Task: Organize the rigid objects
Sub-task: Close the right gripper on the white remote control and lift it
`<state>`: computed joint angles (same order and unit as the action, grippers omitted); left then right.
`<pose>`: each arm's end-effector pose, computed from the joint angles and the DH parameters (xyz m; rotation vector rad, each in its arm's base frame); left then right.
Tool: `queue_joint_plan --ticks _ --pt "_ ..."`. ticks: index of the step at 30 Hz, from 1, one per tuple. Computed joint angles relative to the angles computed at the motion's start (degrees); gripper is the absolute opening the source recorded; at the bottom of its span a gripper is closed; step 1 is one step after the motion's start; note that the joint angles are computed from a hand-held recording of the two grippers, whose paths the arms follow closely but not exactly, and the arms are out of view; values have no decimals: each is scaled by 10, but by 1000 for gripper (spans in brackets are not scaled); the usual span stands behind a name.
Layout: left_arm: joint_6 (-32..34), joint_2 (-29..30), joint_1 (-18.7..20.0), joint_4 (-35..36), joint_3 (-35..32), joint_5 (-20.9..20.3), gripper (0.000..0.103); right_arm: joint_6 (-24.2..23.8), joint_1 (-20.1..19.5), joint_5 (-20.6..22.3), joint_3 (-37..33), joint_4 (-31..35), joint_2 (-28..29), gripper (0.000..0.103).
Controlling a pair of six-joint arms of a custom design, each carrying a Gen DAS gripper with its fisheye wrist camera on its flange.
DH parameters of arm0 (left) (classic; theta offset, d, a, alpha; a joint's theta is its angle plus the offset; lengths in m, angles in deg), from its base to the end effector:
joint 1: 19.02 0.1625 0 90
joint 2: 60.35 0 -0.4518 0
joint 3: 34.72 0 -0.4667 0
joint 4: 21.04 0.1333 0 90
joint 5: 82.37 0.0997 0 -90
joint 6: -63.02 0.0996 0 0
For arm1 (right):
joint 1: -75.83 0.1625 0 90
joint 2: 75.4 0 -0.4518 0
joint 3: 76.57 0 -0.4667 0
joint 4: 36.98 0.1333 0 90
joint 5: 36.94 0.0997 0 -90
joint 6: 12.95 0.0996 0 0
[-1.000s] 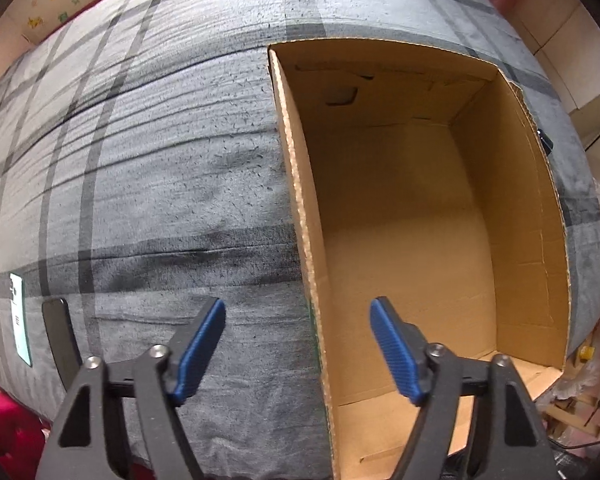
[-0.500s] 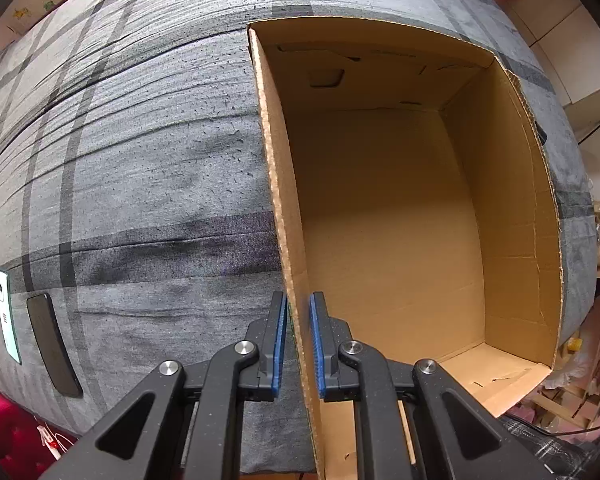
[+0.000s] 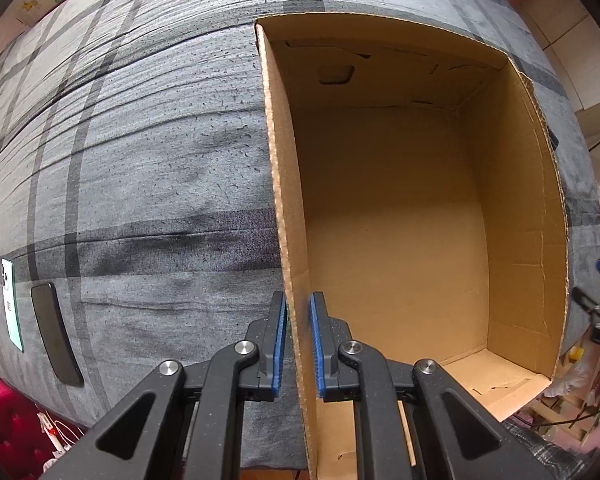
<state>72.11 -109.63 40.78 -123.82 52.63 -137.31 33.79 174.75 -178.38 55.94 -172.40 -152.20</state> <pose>-0.1962 -0.7159 0.1008 0.9819 2.2370 0.3965 0.1250 -0.4390 0.1379 -0.6366 -2.1593 0.3267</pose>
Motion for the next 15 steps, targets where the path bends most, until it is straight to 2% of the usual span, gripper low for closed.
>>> queue_joint_plan --ticks 7,12,15 --pt "-15 4 0 3 -2 7 12 -59 -52 30 20 -71 23 91" --pt "-26 3 -2 2 1 12 12 -87 -69 44 29 -106 30 83" --pt "-30 3 -1 0 3 11 12 -102 -78 69 33 -119 29 64"
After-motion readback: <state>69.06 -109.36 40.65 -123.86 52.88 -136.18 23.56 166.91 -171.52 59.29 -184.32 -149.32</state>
